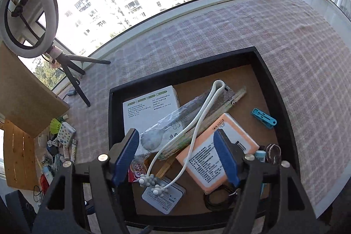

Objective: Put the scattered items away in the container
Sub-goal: 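Carry the white beaded cable into the tray and open both grippers, then move both grippers back to the mat and close the left gripper on the tissue pack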

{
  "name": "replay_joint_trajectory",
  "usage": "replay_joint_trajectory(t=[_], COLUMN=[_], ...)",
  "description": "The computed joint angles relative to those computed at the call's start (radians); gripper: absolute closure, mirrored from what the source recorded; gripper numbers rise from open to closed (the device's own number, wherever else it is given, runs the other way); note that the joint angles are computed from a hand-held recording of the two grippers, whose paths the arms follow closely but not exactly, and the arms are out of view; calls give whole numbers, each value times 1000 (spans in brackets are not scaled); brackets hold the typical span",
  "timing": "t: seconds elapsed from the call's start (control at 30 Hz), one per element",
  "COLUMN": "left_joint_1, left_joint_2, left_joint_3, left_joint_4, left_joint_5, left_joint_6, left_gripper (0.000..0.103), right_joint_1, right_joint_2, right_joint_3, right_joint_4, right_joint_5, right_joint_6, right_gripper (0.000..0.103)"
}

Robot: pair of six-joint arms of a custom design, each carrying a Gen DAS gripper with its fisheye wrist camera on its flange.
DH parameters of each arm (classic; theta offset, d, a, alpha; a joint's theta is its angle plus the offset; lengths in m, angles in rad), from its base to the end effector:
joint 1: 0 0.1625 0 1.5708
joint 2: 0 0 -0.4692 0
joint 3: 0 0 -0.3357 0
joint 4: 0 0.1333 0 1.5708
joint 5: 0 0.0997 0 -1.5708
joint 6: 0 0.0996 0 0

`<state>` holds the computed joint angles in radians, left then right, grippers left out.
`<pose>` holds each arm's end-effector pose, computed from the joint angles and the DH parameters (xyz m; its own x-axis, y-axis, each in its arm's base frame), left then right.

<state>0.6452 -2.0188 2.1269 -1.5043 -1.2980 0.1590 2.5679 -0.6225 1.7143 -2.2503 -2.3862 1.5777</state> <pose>-0.0731 -0.2554 0.4374 -0.4103 0.8813 -0.2345 0.8627 0.4585 0.2135 0.5368 -0.2745 0.0356 -0.7686 0.5023 0.3961 0.1324 0.7307 -0.6698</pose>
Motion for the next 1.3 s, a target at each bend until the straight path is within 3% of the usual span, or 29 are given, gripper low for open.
replay_joint_trajectory(t=[0.2, 0.4, 0.73, 1.0, 1.2, 1.3], left_joint_1=[158, 366, 670, 829, 875, 891], left_joint_2=[30, 100, 233, 341, 392, 418], left_joint_3=[-62, -144, -284, -405, -445, -465], left_joint_4=[-35, -129, -315, -399, -439, -426], left_joint_5=[88, 162, 236, 206, 191, 169], left_joint_6=[61, 135, 181, 137, 119, 108], left_gripper=[45, 45, 46, 52, 62, 73], right_joint_1=[-12, -35, -65, -96, -132, -146], right_joint_2=[56, 137, 327, 508, 650, 719], right_joint_3=[-58, -127, -382, -708, -991, -1124], right_joint_4=[-35, -113, -153, -80, 2, 58], right_joint_5=[13, 27, 72, 120, 191, 207], right_joint_6=[-103, -243, -615, -844, -963, -1003], right_gripper=[34, 34, 34, 34, 38, 39])
